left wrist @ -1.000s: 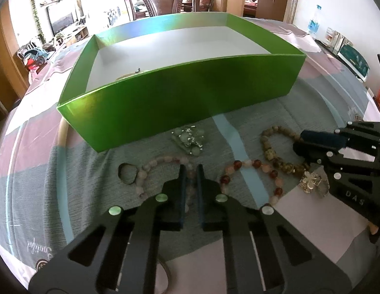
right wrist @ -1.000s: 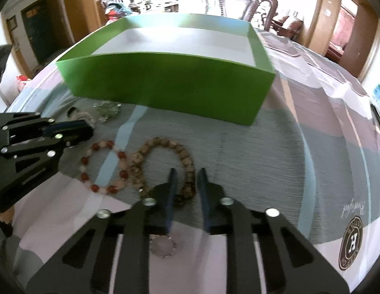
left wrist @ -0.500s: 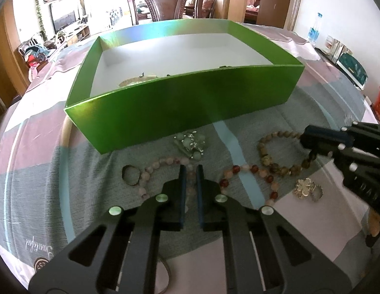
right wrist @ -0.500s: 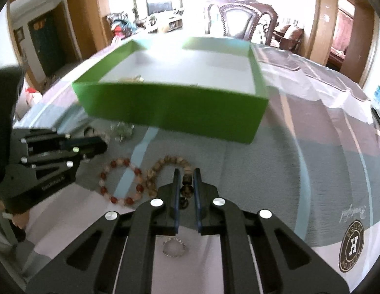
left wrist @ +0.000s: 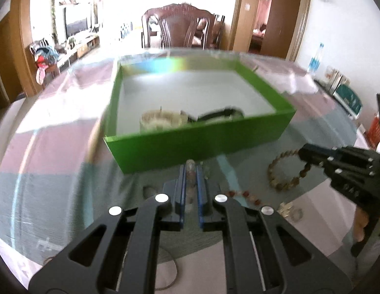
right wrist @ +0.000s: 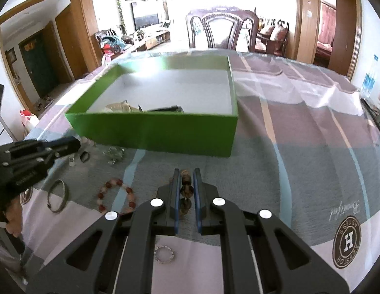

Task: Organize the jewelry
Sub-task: 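Lift both bracelets into the green box and open both grippers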

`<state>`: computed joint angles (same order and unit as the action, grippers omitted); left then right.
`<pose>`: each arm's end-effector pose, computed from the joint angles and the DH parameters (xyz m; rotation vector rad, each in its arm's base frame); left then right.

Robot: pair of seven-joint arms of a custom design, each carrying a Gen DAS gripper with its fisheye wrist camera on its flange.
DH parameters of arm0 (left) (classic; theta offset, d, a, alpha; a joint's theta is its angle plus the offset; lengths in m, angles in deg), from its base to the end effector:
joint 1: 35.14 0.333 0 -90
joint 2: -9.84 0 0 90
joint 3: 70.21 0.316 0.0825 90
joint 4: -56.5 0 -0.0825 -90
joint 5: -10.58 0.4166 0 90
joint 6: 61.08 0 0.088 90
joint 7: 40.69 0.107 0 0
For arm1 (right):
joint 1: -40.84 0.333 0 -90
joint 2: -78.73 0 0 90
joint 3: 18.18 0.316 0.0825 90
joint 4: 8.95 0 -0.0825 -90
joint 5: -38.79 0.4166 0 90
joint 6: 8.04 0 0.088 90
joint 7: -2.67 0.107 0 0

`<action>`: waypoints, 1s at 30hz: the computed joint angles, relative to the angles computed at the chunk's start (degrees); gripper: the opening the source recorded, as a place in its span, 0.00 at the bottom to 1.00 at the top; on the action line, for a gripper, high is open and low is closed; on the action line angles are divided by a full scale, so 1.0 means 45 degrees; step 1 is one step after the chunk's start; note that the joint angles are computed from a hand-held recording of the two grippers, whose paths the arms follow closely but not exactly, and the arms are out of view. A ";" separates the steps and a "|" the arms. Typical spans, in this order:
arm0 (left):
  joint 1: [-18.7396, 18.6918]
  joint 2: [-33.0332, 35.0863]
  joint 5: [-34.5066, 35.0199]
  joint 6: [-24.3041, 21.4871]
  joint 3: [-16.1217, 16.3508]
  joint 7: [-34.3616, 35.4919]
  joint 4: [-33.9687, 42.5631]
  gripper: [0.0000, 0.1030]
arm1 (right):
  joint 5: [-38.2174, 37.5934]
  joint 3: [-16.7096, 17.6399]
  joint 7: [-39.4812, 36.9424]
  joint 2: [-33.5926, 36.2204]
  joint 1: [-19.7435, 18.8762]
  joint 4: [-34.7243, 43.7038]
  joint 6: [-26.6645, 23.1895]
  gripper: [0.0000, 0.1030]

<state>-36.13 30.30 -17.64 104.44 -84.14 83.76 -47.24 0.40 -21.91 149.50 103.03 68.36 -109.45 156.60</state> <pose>0.6978 -0.1396 0.4106 -1.4667 2.1685 -0.9636 0.6455 0.3289 0.3808 -1.7600 1.7138 -0.6004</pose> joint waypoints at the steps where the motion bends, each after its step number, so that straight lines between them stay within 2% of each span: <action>1: 0.0047 -0.0125 -0.0064 -0.0075 -0.0043 0.0016 -0.0015 0.08 | -0.0188 -0.0143 0.0232 -0.0146 0.0133 -0.0094 0.0066 0.10; 3: 0.0295 -0.0330 -0.0439 -0.0721 -0.0228 0.0280 0.0193 0.08 | -0.0359 -0.0175 0.0415 -0.0357 0.0181 -0.0161 0.0143 0.10; 5: 0.0243 -0.0480 -0.0479 -0.0985 -0.0119 0.0334 0.0371 0.08 | -0.0343 0.0001 0.0110 -0.0590 0.0013 -0.0171 0.0320 0.10; 9: -0.0166 -0.0522 0.0037 -0.0550 0.0261 -0.0025 0.0856 0.08 | -0.1232 -0.0237 0.0085 -0.0766 0.0217 0.0508 -0.0146 0.10; 11: -0.0366 -0.0298 0.0404 -0.0059 0.0452 -0.0394 0.1284 0.08 | -0.1477 -0.0242 -0.0087 -0.0537 0.0145 0.1239 -0.0323 0.10; 13: -0.0477 0.0043 0.0724 0.0004 0.0556 -0.0809 0.1887 0.08 | -0.1503 -0.0226 -0.0302 -0.0050 0.0040 0.2147 -0.0464 0.10; 17: -0.1059 0.1459 0.1982 -0.0450 0.1262 -0.2603 0.3961 0.08 | 0.0189 0.0333 -0.1642 0.1351 -0.0668 0.3985 -0.0550 0.10; 19: -0.1389 0.2161 0.2818 -0.0843 0.1695 -0.3551 0.4881 0.08 | 0.0966 0.0374 -0.2173 0.2208 -0.0774 0.5043 -0.0891 0.10; 20: -0.1492 0.2583 0.3154 -0.1159 0.1830 -0.3986 0.5428 0.08 | 0.1622 0.0663 -0.2728 0.2779 -0.1015 0.5719 -0.1145 0.10; 22: -0.1427 0.3221 0.3549 -0.1665 0.1751 -0.4330 0.6233 0.09 | 0.2767 0.1101 -0.3666 0.3726 -0.1334 0.6896 -0.1738 0.10; 23: -0.1425 0.3525 0.3739 -0.1861 0.1742 -0.4475 0.6587 0.13 | 0.3095 0.1086 -0.3856 0.4011 -0.1306 0.7267 -0.2017 0.13; 24: -0.1430 0.3589 0.3919 -0.1870 0.1778 -0.4640 0.6591 0.18 | 0.3387 0.1009 -0.3933 0.4208 -0.1252 0.7528 -0.2277 0.24; 25: -0.1513 0.3640 0.4147 -0.1962 0.1899 -0.4926 0.6630 0.30 | 0.3701 0.0999 -0.4044 0.4193 -0.1245 0.7487 -0.2374 0.31; 26: -0.1406 0.3578 0.4172 -0.2083 0.1811 -0.5019 0.6526 0.34 | 0.3977 0.1056 -0.4187 0.3996 -0.1279 0.7154 -0.2205 0.42; 27: -0.1209 0.3457 0.4086 -0.2127 0.1590 -0.4895 0.6331 0.34 | 0.4254 0.1176 -0.4342 0.3615 -0.1377 0.6517 -0.1785 0.45; 30: -0.0872 0.2700 0.3972 -0.1919 0.1239 -0.4372 0.5138 0.37 | 0.4144 0.0908 -0.4399 0.2377 -0.1047 0.4618 -0.1079 0.45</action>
